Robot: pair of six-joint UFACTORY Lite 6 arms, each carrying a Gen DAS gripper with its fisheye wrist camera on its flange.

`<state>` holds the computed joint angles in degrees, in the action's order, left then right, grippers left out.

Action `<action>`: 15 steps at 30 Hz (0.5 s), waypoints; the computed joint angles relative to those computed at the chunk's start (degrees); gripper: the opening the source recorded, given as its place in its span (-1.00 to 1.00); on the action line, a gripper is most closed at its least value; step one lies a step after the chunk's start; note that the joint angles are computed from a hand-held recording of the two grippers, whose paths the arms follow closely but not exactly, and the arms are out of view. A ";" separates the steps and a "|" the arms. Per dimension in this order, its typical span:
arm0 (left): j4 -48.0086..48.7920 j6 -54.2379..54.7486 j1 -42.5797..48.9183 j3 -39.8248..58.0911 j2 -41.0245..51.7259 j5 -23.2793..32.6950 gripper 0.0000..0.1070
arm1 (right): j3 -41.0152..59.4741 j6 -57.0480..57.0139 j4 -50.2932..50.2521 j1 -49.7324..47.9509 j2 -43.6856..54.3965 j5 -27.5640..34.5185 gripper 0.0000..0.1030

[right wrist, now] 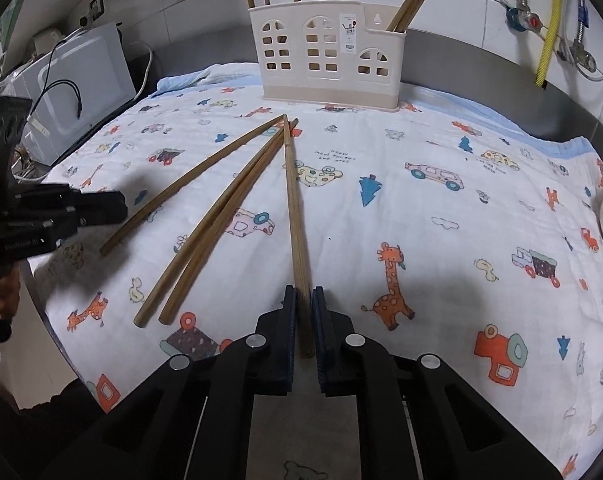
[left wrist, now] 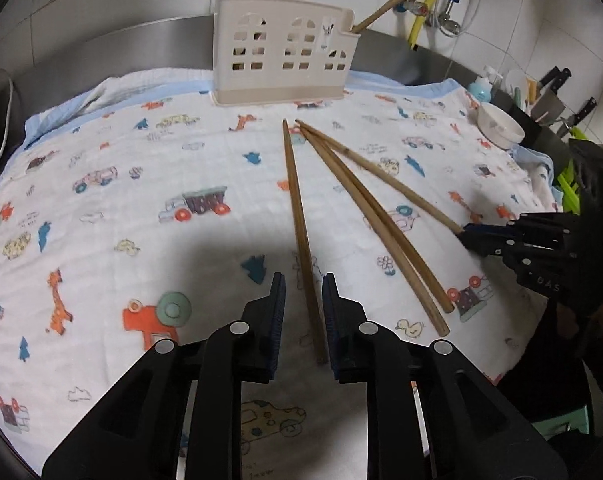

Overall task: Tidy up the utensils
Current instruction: 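Move both open grippers back toward the remaining chopsticks, then close the right gripper on a wooden chopstick while the left gripper grasps another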

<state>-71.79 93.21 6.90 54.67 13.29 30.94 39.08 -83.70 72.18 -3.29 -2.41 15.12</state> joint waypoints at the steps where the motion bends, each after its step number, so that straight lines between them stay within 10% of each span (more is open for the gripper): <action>1: 0.02 -0.15 -0.13 0.09 0.41 0.16 -0.64 | -0.02 -0.13 0.20 0.02 0.00 -0.04 -0.84; 15: -12.95 12.18 -5.29 -5.32 -2.00 -8.86 -0.74 | -0.72 -2.54 3.71 0.45 -0.43 -0.99 -0.85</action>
